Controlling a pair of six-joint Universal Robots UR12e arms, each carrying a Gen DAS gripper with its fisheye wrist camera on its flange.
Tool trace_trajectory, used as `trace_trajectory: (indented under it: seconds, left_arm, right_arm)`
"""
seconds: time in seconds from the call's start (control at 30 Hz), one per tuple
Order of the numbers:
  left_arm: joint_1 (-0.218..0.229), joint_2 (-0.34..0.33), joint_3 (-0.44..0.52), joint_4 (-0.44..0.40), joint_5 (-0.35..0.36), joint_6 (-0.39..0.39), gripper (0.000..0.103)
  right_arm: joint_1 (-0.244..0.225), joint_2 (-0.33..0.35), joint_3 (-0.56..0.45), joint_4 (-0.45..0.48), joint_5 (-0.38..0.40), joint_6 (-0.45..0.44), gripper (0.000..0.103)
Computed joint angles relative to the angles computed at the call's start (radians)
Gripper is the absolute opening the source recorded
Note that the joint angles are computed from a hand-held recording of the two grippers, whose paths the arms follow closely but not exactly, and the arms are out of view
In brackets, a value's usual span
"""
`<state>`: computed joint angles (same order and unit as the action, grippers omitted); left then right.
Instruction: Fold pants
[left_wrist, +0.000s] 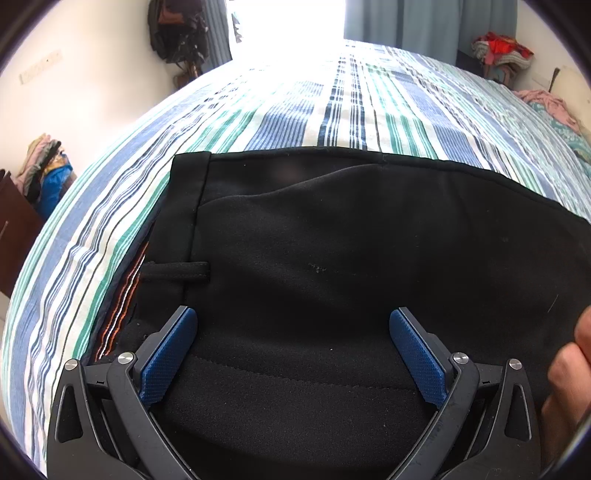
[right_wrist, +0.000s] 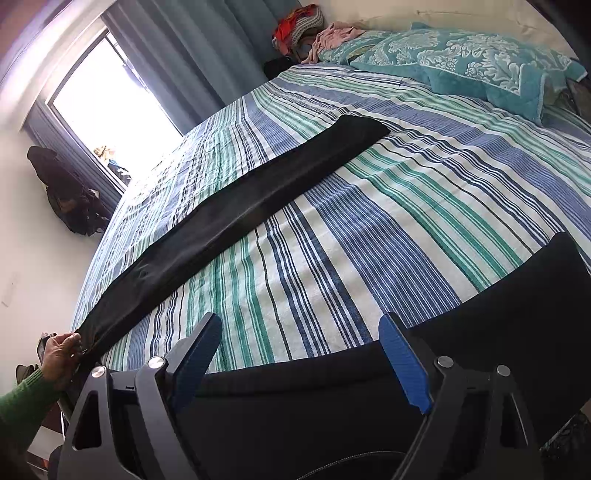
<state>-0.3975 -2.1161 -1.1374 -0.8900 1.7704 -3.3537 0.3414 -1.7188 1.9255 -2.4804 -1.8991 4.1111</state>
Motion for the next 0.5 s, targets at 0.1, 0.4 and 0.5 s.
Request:
trace_trajectory:
  seconds: [0.1,0.4,0.5]
  left_arm:
    - [0.0,0.0,0.0,0.0,0.0,0.0,0.103]
    - [0.0,0.0,0.0,0.001,0.0,0.001,0.103]
    - [-0.002,-0.001,0.003,-0.003,0.006,0.002,0.103]
  right_arm:
    - [0.005,0.001,-0.002,0.003,-0.013,0.001,0.086]
    - [0.018,0.008,-0.01,0.023,-0.009,-0.017,0.086]
    - [0.013,0.005,-0.006,0.03,-0.002,-0.007,0.086]
